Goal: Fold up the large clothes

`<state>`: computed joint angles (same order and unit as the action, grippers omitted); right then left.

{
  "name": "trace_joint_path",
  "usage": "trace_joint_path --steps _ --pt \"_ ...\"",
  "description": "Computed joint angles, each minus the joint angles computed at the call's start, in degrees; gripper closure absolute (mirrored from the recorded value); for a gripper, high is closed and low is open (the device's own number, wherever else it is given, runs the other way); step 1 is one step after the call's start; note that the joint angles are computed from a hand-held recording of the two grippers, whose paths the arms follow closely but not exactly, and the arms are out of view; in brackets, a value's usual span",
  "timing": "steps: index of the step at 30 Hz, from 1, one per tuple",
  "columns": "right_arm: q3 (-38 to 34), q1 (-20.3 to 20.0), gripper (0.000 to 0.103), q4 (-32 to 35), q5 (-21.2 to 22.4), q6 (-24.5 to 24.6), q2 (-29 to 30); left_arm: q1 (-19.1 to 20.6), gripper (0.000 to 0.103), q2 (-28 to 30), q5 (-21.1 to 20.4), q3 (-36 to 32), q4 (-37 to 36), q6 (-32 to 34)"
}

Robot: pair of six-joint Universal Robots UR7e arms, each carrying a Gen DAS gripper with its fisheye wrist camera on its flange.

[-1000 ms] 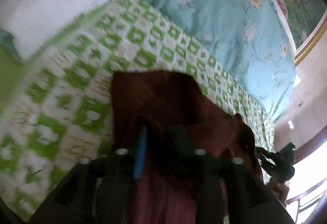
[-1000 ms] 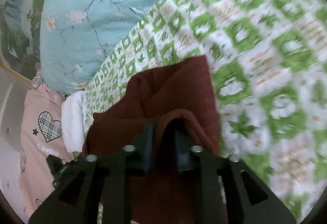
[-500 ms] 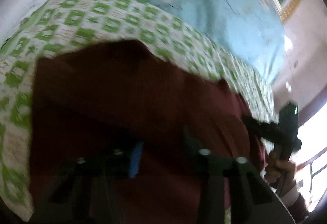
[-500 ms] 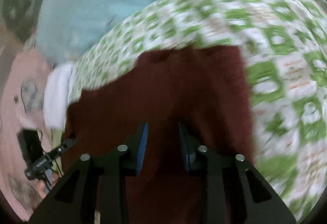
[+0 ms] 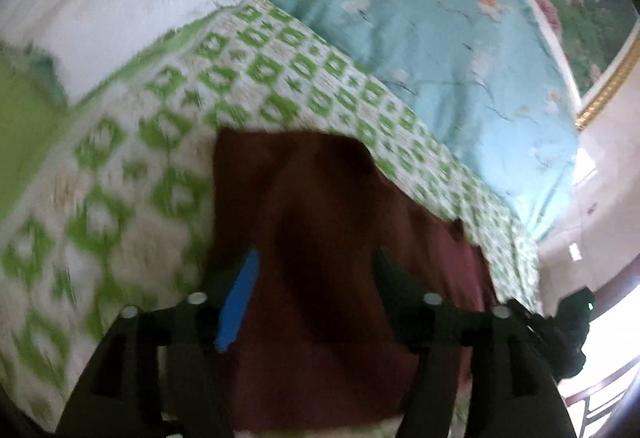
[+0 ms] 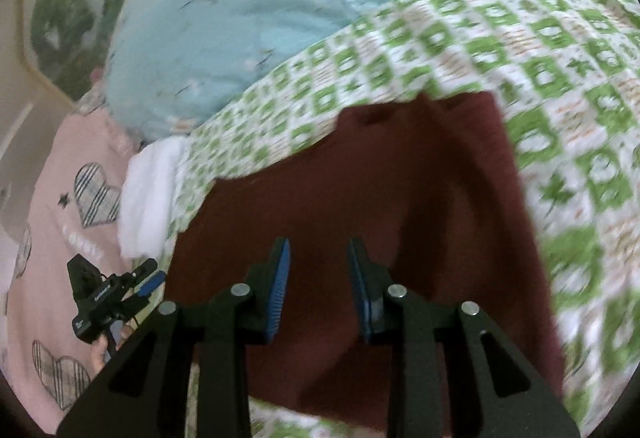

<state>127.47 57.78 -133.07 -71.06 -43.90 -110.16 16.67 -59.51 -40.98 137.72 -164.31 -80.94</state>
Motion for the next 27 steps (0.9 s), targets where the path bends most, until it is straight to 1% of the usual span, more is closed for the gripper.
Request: trace_joint_path --steps 1,2,3,4,7,10,11,12,15,16,19,21,22,23,25,27 --pt "1.2 -0.2 0.072 0.2 0.3 -1.0 -1.4 -1.4 0.032 0.5 -0.3 0.2 0.1 -1.6" --pt "2.0 -0.4 0.072 0.4 0.5 -1.6 -2.2 -3.1 0.025 0.9 -0.9 0.4 0.7 -3.8" --pt "2.6 -0.7 0.072 0.9 0.7 -2.2 -3.1 -4.7 0.022 1.2 -1.3 0.7 1.0 -5.4" --pt "3.4 -0.8 0.072 1.3 0.7 -2.5 -3.8 -6.3 0.022 1.3 -1.7 0.9 2.3 -7.4" --pt "5.5 -1.6 0.072 2.1 0.8 -4.3 -5.9 -9.4 0.019 1.7 -2.8 0.8 8.2 -14.4" --pt "7.0 -1.8 0.072 2.5 0.6 -5.3 -6.8 -11.3 0.019 2.8 -4.7 1.3 10.3 -21.5" --pt "7.7 -1.6 0.072 1.6 0.0 -5.7 -7.1 -11.7 0.019 3.2 -5.2 1.3 11.4 -23.8" --pt "8.2 -1.1 0.072 0.7 -0.5 -6.1 -7.1 -12.1 0.019 3.9 -5.5 1.6 10.5 -25.4" --pt "9.0 0.1 0.072 -0.6 -1.3 -6.8 -6.9 -11.5 0.019 5.6 -6.9 2.2 7.8 -27.8" --pt "9.1 0.7 0.072 -0.9 -1.6 -6.9 -6.5 -11.3 0.019 6.1 -6.7 2.5 6.4 -28.3" --pt "9.0 3.2 0.072 -3.1 -3.2 -6.2 -4.2 -10.6 0.019 6.8 -5.0 2.3 6.4 -28.6" --pt "8.0 5.6 0.073 -4.8 -4.9 -4.3 -1.0 -10.1 0.019 7.2 -3.1 3.0 4.4 -29.4" --pt "7.6 6.2 0.075 -5.0 -5.1 -3.6 0.1 -9.5 0.019 7.4 -2.4 3.1 3.2 -29.2" --pt "7.1 7.2 0.08 -5.7 -5.6 -2.5 1.7 -9.0 0.02 7.6 -1.7 3.4 2.0 -29.0" --pt "6.4 9.1 0.083 -8.0 -7.4 -0.5 4.4 -8.3 0.021 7.8 -0.3 3.9 0.0 -28.5" --pt "5.5 10.5 0.083 -9.3 -8.0 1.3 7.0 -7.5 0.029 7.6 0.9 4.2 -1.0 -27.8"
